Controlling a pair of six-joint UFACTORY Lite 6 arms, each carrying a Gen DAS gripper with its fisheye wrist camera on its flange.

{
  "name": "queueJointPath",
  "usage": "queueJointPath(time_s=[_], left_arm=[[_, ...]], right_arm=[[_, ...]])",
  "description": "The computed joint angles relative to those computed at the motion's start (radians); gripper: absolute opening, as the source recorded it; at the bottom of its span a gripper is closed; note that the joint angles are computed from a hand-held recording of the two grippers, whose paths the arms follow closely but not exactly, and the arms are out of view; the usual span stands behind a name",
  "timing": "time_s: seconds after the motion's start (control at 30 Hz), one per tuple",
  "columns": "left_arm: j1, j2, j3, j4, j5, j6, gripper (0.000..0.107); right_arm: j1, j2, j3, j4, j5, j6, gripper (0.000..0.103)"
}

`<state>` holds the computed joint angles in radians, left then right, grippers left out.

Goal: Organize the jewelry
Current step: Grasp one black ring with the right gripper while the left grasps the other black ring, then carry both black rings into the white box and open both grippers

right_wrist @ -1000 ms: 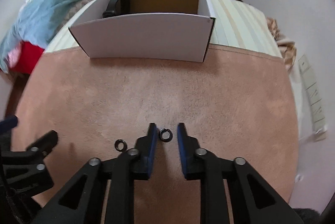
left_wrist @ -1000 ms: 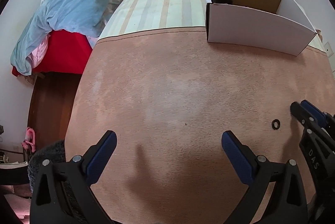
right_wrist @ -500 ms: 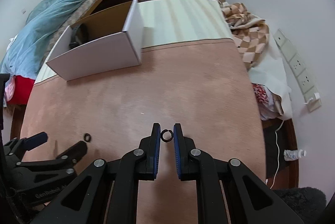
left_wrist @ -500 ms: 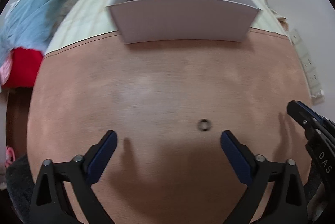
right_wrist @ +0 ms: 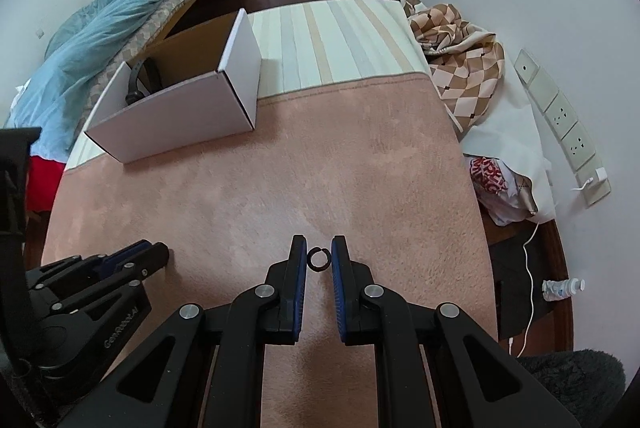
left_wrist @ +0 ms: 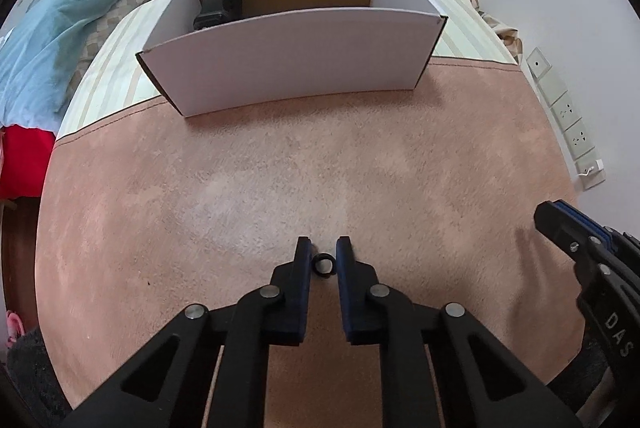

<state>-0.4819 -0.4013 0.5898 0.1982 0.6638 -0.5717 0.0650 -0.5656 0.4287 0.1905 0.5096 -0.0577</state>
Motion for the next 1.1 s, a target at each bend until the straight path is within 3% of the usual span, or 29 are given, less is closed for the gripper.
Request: queueJointPath(time_s=[0.27, 0.43, 0.7, 0.87, 1.03, 1.1], left_arm=[[0.086, -0.049, 0.063, -0.093, 0.039, 0.142, 0.010], [0.249, -0.004, 0.264, -0.244, 0.110, 0.374, 0.010], [0.423, 0.377, 0.690, -0.345, 0.150, 0.601, 0.010], [0.468, 0.578, 0.885, -0.393, 0.195, 0.649, 0.010], [0.489, 0.732, 1.064, -0.389, 0.292, 0.600, 0.013], [0.493, 0.757, 1.101, -0.373, 0.319, 0.572, 0.015]], right_arm=[[-0.002, -0.020, 0.106, 0.086, 0.072, -0.045, 0.013], [0.023, 0.095, 0.257, 0.201, 0.088, -0.119, 0.013], [0.094, 0.618, 0.772, 0.293, 0.101, -0.184, 0.013], [0.122, 0.923, 1.103, 0.221, 0.180, -0.125, 0.013], [0.116, 1.160, 1.400, 0.207, 0.325, -0.116, 0.014], [0.119, 1.189, 1.449, 0.171, 0.340, -0.095, 0.025]])
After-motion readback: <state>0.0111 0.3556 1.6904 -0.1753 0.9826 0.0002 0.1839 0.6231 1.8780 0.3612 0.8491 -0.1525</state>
